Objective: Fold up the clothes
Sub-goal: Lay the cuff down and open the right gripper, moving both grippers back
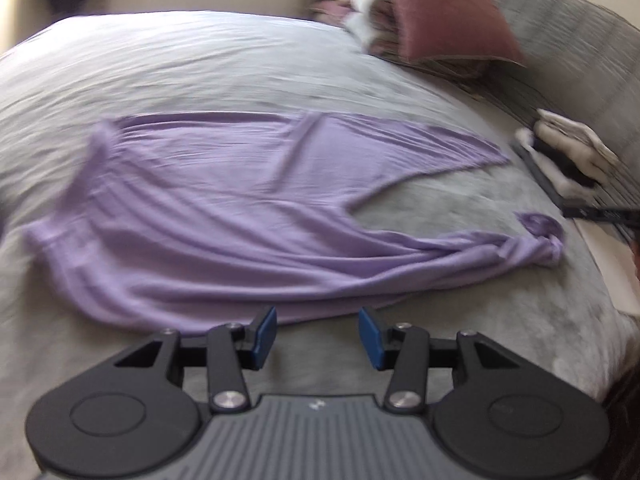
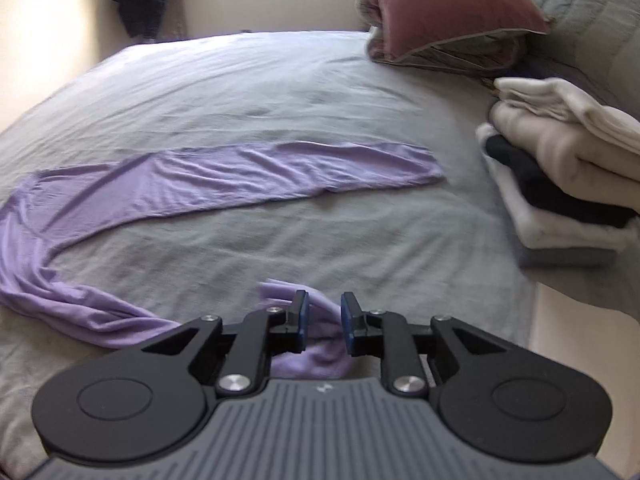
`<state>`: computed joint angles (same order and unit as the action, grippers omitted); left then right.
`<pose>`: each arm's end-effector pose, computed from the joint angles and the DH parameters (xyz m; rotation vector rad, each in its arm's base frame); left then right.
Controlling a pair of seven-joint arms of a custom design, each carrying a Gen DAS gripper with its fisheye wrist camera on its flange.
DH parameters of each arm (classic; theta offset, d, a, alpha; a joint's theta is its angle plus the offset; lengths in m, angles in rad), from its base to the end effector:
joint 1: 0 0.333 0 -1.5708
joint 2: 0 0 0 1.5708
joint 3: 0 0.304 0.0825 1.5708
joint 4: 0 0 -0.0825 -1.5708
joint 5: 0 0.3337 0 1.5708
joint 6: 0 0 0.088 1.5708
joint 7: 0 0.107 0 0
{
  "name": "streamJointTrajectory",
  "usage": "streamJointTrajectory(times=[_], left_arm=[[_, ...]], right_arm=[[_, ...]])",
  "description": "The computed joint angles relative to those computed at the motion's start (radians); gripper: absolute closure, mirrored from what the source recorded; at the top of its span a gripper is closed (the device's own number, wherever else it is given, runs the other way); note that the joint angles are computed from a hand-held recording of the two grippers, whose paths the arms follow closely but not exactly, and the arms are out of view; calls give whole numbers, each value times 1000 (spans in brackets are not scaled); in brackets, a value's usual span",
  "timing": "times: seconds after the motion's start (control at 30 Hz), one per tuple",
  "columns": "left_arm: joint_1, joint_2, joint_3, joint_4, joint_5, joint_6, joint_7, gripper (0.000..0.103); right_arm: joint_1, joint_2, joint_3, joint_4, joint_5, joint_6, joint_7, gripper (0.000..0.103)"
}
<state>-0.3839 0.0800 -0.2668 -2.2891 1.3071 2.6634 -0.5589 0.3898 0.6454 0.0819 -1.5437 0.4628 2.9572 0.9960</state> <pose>0.3802 -0.3234 0.3582 -2.1213 1.4587 -0.8280 0.6446 0.2798 0.3781 -2.1055 1.1272 -0.4484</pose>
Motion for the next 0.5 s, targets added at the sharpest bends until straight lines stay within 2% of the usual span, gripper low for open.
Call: streamJointTrajectory(times=[0.1,0.17,0.23,0.33,0.43,0.5], left_arm=[[4,-50,-1,-52,-50,-55,-61,56],[16,-81,-1,-89,-67,-63,-122,56],[24,-102,-8,-114,-89,-86,-159,57],[27,-126,-21,-143,-119,-132,-189,57],[30,-149,-34,-170,-100,-180,-298,60],[37,-169,-34,-196,-82,-182,-372,63]], right_arm=[[-49,3,95,12,42,-26,-91,81],[-70,6,150,20,79,-50,-158,81],[-80,14,189,34,119,-87,-219,80],[-76,20,224,43,165,-135,-320,80],[-66,22,249,44,201,-182,-432,80],[-54,21,253,44,214,-223,-501,80]])
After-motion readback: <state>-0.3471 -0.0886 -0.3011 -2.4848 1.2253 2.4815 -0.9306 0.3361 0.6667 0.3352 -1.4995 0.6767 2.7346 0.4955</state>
